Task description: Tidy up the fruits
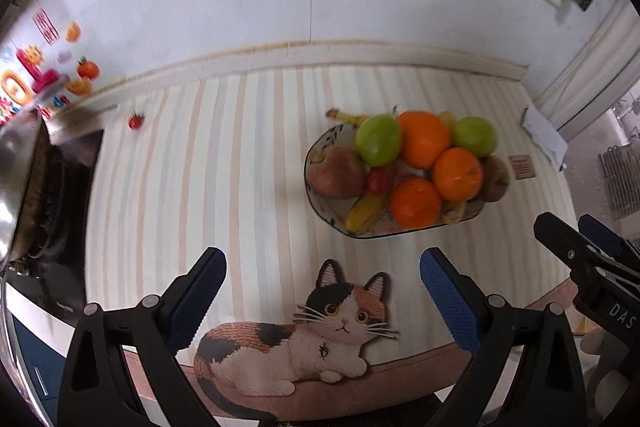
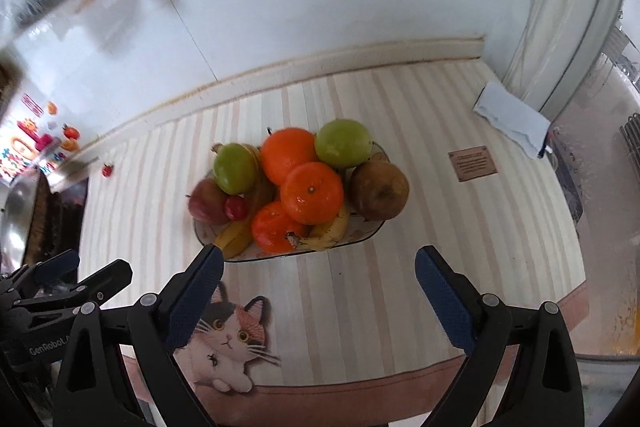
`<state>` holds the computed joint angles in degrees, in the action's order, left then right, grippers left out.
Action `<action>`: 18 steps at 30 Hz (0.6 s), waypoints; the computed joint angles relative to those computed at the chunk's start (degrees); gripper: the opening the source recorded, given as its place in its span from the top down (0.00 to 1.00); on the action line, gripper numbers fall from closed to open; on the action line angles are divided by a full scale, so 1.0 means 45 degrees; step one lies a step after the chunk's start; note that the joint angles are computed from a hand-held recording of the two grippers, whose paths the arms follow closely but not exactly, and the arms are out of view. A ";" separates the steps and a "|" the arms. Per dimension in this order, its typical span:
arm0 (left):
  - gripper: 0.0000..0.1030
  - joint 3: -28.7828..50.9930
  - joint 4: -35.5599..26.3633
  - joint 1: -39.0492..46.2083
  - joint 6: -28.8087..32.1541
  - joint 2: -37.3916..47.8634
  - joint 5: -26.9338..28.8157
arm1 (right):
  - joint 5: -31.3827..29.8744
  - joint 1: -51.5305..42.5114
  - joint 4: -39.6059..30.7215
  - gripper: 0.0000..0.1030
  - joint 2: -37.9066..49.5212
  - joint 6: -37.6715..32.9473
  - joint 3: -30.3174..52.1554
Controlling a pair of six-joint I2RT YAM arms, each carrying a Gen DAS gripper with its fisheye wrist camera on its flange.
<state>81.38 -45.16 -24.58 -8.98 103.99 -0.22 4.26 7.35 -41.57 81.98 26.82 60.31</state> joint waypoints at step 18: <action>0.03 -0.2640 -0.2434 -0.5309 -0.5775 -0.7207 -0.4664 | 0.1431 0.1591 -0.6785 0.02 -0.8603 -0.1264 0.1222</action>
